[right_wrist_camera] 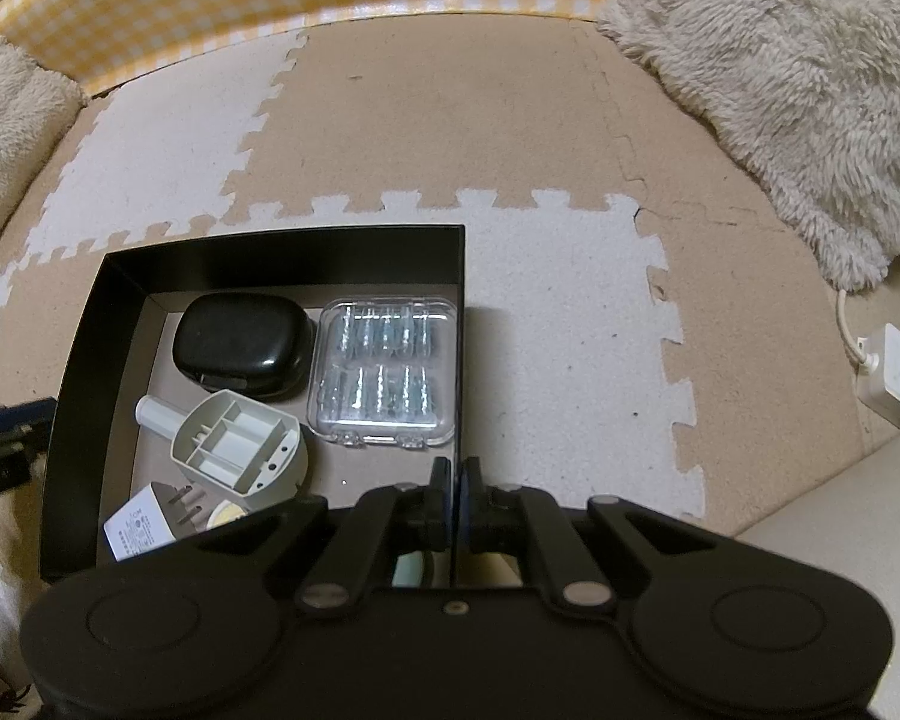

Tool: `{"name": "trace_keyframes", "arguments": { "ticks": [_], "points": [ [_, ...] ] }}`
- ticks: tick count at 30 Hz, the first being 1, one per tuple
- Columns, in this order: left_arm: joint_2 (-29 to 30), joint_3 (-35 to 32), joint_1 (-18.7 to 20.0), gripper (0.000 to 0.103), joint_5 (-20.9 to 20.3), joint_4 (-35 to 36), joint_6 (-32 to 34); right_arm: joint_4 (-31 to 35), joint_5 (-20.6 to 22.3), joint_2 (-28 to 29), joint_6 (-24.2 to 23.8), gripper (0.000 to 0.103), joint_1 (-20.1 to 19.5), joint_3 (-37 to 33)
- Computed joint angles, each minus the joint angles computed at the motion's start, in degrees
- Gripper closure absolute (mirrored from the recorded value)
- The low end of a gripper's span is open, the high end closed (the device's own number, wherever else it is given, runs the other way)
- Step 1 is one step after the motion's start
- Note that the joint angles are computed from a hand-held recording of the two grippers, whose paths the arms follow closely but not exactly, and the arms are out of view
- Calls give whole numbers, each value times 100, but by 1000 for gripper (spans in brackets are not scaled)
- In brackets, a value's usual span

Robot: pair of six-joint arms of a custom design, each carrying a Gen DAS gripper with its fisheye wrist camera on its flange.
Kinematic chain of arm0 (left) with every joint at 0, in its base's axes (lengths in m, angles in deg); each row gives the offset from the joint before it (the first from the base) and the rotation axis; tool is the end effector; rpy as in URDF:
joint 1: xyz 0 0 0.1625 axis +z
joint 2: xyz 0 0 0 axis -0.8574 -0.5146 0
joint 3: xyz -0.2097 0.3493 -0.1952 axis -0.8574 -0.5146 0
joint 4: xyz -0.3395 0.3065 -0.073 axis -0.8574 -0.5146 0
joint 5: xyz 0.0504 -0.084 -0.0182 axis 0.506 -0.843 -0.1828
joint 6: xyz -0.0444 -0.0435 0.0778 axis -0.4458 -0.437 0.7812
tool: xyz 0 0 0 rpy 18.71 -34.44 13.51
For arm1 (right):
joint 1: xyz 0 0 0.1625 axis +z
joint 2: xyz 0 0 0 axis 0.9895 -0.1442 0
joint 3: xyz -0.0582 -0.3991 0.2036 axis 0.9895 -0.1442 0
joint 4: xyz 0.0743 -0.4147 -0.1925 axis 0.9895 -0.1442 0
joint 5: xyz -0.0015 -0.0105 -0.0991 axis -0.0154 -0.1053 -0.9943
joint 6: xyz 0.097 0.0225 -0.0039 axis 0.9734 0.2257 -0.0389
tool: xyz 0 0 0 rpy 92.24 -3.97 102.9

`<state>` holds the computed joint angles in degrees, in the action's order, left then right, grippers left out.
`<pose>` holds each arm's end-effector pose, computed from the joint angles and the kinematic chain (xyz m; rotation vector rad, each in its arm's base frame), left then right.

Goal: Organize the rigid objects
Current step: 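Close the left tool on the brown tube of the lip gloss, then carry the lip gloss into the black box and open the left tool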

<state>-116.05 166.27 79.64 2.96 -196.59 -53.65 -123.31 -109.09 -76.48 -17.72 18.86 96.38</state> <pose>-0.1944 -0.2845 0.1224 0.3447 2.4102 -0.6065 0.1271 -0.3077 0.2471 0.2388 -2.4017 0.4337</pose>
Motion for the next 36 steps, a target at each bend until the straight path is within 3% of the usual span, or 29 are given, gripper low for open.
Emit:
{"name": "trace_keyframes", "arguments": {
  "ticks": [4, 8, 12, 18, 21, 23, 28, 36],
  "points": [
    [-71, -31, 75, 69, 16, 28, 263, -4, -8, 16, 7, 100, 6, -1],
    [107, -33, 145, 55, -100, -374, 1137, -4, -6, 13, 6, 100, 5, -1],
    [269, -66, 258, 54, -350, -600, 1836, -1, 3, 6, 8, 100, 0, 1],
    [408, 74, 259, 54, -7, -1209, 2182, -1, -7, 12, -4, 100, 0, 1],
    [519, 92, 341, 58, 62, -1440, 2368, -2, -6, 19, 0, 99, 1, -2],
    [508, 112, 442, 70, -69, -1656, 2476, -4, -9, 22, -2, 99, 3, -3],
    [518, 115, 404, 71, -87, -1711, 2231, 8, -19, 32, -1, 100, 3, -8],
    [29, 227, 45, 71, 223, -1564, 1125, 6, -19, 36, -1, 100, 2, -7]
  ]
}}
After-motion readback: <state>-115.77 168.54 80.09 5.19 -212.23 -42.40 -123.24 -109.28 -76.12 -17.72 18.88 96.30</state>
